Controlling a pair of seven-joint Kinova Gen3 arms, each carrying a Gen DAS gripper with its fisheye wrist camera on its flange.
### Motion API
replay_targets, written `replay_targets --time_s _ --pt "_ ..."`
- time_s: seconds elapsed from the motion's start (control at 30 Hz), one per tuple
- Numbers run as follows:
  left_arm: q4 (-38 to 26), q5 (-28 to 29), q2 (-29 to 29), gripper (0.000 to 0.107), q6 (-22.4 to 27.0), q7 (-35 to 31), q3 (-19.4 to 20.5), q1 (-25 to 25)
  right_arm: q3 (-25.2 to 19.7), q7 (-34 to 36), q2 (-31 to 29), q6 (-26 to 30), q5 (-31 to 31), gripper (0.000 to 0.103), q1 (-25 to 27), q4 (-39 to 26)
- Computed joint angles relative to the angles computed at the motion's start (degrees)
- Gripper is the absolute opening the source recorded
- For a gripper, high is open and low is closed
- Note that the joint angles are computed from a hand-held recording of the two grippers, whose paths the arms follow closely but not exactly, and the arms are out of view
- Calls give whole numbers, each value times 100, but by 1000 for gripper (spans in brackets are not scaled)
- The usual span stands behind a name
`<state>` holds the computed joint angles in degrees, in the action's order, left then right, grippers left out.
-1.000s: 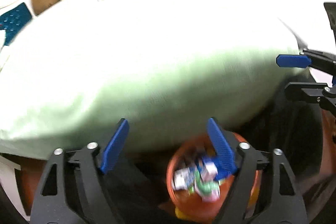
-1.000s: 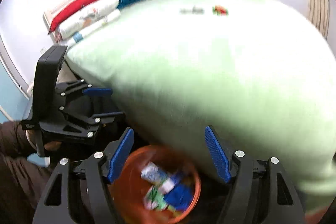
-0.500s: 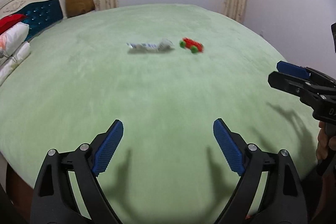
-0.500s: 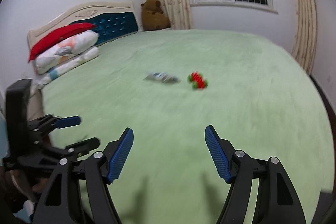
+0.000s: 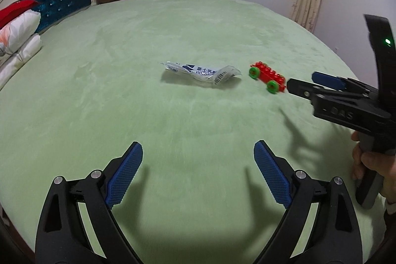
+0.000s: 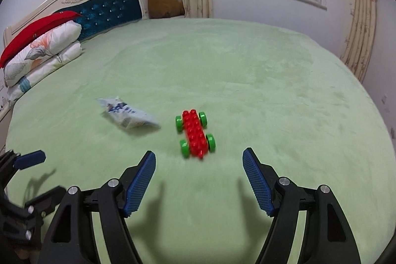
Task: Collect trash
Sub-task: 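Grasp the red-and-green toy car with the right gripper, then grasp the white snack wrapper and yellow stick snack with the left gripper while the right holds the car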
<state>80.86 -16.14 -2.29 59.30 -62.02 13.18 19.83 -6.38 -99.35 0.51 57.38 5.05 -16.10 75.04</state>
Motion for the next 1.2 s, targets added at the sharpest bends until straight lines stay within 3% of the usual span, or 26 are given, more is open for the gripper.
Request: replay_targets --time_s 0.2,0.37,0.4,0.47,0.5,0.77,1.0,1.2 --pt "-2 -20 135 89 -34 49 -34 33 116 302 812 517 -353 71 46 -881" --pt "-3 207 189 89 -43 -96 -132 2 214 261 1350 1040 -674 57 161 -1437" --pt "-7 267 196 89 -42 -126 -151 -12 217 279 1321 974 -700 56 176 -1377" --pt "-46 367 228 89 -12 -167 -183 -41 211 315 1136 705 -701 38 180 -1103" --pt "-73 405 245 89 7 -172 -196 -52 213 299 1060 577 -663 37 162 -985" --pt "-504 373 455 89 157 -27 -215 2 192 69 149 -232 -613 37 231 -57" --pt "-1497 1224 1046 89 666 390 -448 -225 295 87 -985 -1050 -958 37 432 1209" --pt "-2280 826 1593 89 1157 1120 -686 103 444 362 -1326 -1562 -1304 37 496 1695"
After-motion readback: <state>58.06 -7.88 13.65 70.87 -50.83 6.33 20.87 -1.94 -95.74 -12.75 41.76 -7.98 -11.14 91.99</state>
